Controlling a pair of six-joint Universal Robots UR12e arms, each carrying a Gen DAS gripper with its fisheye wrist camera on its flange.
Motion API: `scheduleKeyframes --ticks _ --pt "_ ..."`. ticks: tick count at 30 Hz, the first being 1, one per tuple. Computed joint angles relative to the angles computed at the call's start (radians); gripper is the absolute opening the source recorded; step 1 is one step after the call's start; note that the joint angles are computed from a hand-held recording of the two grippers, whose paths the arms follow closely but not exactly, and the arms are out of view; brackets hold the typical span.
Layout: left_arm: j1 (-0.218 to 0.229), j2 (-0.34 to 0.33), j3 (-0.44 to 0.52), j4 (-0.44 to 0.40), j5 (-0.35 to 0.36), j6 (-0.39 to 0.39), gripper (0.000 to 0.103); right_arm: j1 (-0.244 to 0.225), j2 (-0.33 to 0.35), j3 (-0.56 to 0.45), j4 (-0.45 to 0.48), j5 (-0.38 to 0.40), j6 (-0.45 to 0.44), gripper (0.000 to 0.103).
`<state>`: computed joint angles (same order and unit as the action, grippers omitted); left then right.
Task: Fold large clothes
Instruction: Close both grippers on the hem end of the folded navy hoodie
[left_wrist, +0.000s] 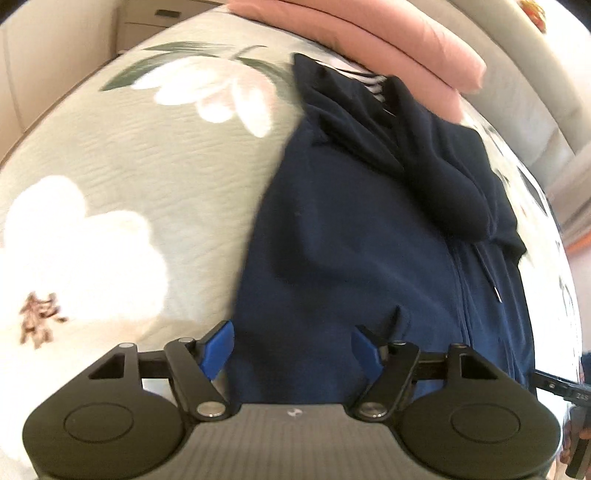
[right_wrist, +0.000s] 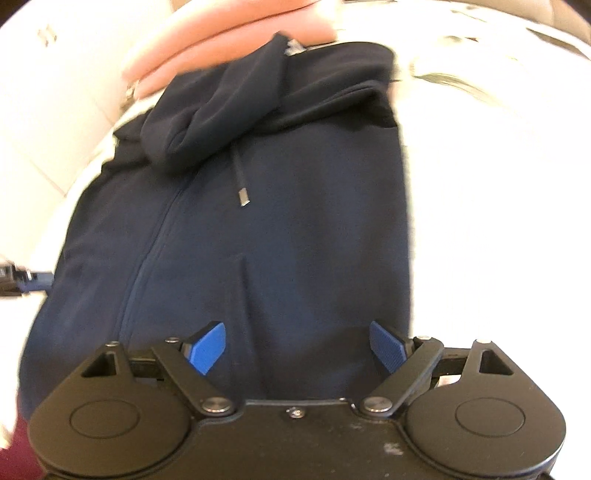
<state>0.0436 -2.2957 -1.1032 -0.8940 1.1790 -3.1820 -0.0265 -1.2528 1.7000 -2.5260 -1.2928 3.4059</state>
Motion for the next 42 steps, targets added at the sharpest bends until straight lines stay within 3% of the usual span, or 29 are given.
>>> scheduleKeyframes --ticks 3,6,7,8,10,13,18,23,27,29,34,36,38,39,41,42 --pt "0.002 0.013 -0.018 0.032 0.051 0.015 0.075 -0.031 -0.014 0.028 -0.030 0.059 0.051 0.099" --pt "0.011 0.007 -0.008 -0.015 0.044 -0.003 0.074 -0.028 -0.021 0.034 -0.004 0.008 0.032 0.099" --pt "0.018 0.006 -0.008 -0.037 0.014 -0.007 0.068 -0.030 -0.024 0.043 -0.010 0.013 0.032 0.099" --pt "0.026 0.007 -0.014 -0.052 -0.030 -0.001 0.053 -0.037 -0.026 0.054 -0.017 0.039 0.044 0.099" --pt "0.032 0.007 -0.016 -0.090 -0.056 0.012 0.036 -0.045 -0.030 0.079 -0.041 0.078 0.061 0.100" --pt "0.040 0.029 -0.051 -0.093 -0.086 0.035 0.037 -0.046 -0.046 0.110 -0.093 0.083 0.052 0.097" --pt "0.051 0.065 -0.093 -0.153 -0.110 0.127 0.042 -0.073 -0.073 0.170 -0.125 0.210 0.071 0.096" --pt "0.068 0.108 -0.149 -0.211 -0.150 0.213 0.046 -0.083 -0.109 0.232 -0.168 0.275 0.152 0.093" --pt "0.079 0.135 -0.185 -0.280 -0.203 0.304 0.044 -0.081 -0.149 0.273 -0.172 0.296 0.170 0.092" --pt "0.080 0.151 -0.206 -0.286 -0.191 0.347 0.044 -0.080 -0.169 0.297 -0.180 0.300 0.195 0.090" --pt "0.096 0.165 -0.217 -0.393 -0.230 0.409 0.043 -0.087 -0.197 0.347 -0.233 0.316 0.254 0.084" --pt "0.095 0.174 -0.237 -0.370 -0.217 0.409 0.037 -0.092 -0.201 0.363 -0.247 0.345 0.279 0.081" --pt "0.094 0.175 -0.249 -0.345 -0.215 0.377 0.013 -0.094 -0.206 0.377 -0.265 0.359 0.292 0.078" --pt "0.095 0.176 -0.260 -0.321 -0.226 0.351 0.011 -0.090 -0.210 0.377 -0.258 0.346 0.289 0.071" --pt "0.095 0.186 -0.288 -0.253 -0.243 0.328 0.010 -0.079 -0.219 0.372 -0.240 0.290 0.300 0.014" --pt "0.095 0.193 -0.307 -0.201 -0.261 0.327 0.010 -0.085 -0.221 0.383 -0.279 0.297 0.336 0.014"
